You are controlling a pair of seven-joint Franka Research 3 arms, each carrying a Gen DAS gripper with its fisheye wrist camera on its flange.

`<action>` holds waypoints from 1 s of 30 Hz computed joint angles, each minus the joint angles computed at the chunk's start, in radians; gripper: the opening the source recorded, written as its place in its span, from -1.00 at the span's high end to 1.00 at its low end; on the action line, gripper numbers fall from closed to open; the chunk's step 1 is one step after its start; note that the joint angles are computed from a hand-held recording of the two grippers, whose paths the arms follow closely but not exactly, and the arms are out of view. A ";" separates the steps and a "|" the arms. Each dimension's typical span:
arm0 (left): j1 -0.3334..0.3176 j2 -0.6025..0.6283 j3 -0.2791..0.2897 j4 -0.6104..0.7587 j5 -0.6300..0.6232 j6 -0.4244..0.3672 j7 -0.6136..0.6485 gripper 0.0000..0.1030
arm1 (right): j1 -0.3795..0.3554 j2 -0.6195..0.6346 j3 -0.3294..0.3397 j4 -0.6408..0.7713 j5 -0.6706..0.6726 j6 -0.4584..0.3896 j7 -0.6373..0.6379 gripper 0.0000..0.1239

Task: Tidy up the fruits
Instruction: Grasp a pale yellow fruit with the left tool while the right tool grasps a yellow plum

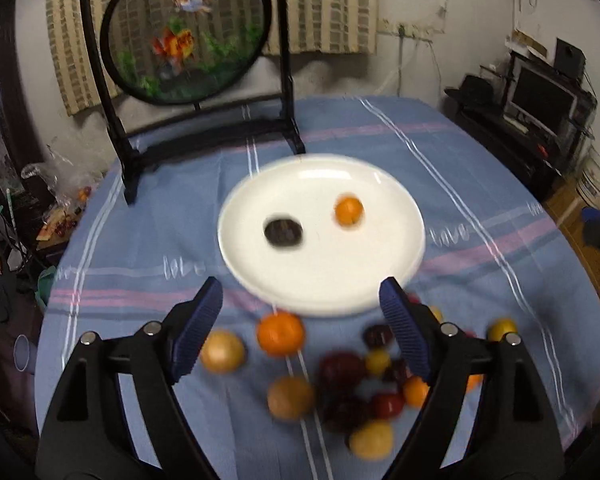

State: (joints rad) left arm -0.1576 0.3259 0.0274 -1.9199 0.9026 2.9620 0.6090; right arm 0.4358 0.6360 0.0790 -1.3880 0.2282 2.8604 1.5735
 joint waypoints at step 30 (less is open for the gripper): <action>0.070 0.013 -0.176 -0.190 -0.593 -0.066 0.415 -0.60 | 0.028 0.115 0.034 0.065 -0.019 -0.334 -0.031 0.32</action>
State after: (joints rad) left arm -0.0880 0.3387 -0.1489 -2.1098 0.3092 2.8958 1.0243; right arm 0.4635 0.7513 0.1133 -1.3231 0.2089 2.5264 1.5429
